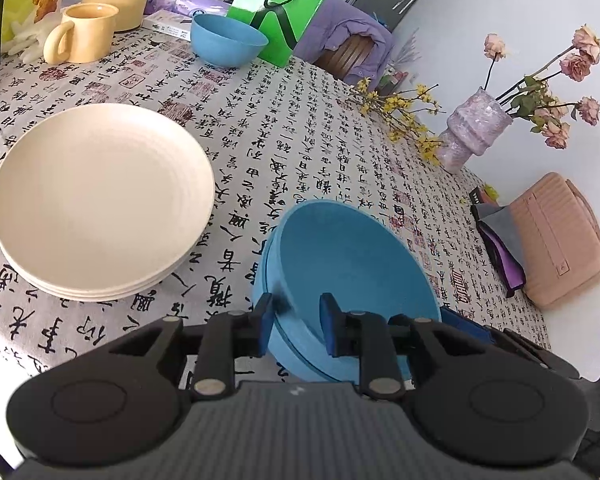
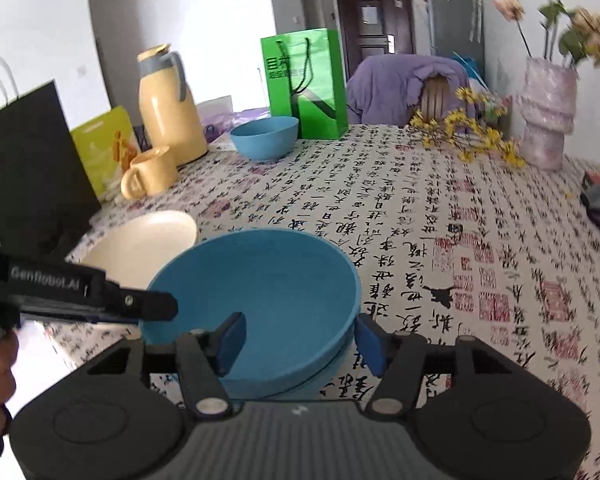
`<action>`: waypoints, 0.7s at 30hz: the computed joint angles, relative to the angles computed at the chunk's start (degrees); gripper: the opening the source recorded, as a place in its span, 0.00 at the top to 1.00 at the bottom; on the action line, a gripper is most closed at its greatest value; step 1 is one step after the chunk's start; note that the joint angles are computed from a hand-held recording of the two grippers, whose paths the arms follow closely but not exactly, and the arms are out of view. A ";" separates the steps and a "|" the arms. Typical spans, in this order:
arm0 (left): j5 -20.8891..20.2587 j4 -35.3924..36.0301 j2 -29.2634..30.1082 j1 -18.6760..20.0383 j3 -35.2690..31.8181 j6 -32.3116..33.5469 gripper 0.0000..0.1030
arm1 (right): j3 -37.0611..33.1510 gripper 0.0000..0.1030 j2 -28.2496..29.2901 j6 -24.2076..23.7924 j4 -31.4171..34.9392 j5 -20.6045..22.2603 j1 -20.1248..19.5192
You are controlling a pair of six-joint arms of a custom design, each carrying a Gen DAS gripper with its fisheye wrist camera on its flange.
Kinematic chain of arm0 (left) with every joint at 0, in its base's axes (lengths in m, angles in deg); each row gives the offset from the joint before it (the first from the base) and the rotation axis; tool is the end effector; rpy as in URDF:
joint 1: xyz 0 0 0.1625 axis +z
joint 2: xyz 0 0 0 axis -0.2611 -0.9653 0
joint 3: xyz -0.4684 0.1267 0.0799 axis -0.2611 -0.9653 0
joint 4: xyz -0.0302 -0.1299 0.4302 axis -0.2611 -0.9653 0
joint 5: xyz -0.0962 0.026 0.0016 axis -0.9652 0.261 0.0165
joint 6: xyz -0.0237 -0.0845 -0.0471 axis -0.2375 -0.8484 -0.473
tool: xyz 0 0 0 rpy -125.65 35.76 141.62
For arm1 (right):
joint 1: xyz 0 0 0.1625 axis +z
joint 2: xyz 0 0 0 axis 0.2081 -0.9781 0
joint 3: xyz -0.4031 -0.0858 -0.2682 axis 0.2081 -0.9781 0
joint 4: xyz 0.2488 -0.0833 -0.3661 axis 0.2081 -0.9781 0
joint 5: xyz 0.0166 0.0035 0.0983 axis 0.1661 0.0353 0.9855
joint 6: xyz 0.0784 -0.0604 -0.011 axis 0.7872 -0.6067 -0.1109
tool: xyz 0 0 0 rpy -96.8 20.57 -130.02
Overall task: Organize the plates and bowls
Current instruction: 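Lower the bowl into the placed bowl and open both grippers, then raise both grippers away from the stacked blue bowls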
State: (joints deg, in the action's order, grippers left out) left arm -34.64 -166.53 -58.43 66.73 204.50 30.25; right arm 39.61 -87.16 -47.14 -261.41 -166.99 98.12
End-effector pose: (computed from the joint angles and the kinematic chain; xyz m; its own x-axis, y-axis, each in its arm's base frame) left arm -0.2049 -0.5461 0.2173 -0.9356 0.1888 -0.2982 0.3168 0.8217 -0.4738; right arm 0.2531 -0.4739 0.1690 -0.7868 -0.0700 0.6132 -0.5111 0.6307 -0.5839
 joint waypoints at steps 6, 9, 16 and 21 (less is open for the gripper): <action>-0.46 -0.19 -0.05 0.65 -0.05 -0.24 0.77 | 0.24 0.30 -1.14 -1.61 0.41 0.21 0.61; -0.47 -1.00 -0.56 0.48 0.49 0.58 0.77 | 0.55 0.30 -1.38 -1.76 -0.37 -0.04 0.79; 3.90 -16.01 -3.15 -3.02 7.92 14.52 0.61 | 4.29 0.30 -2.36 -2.72 -8.03 3.35 0.72; 7.17 -27.89 -5.14 -5.59 15.03 23.44 0.49 | 7.29 0.30 -0.72 -5.16 -16.74 6.36 0.89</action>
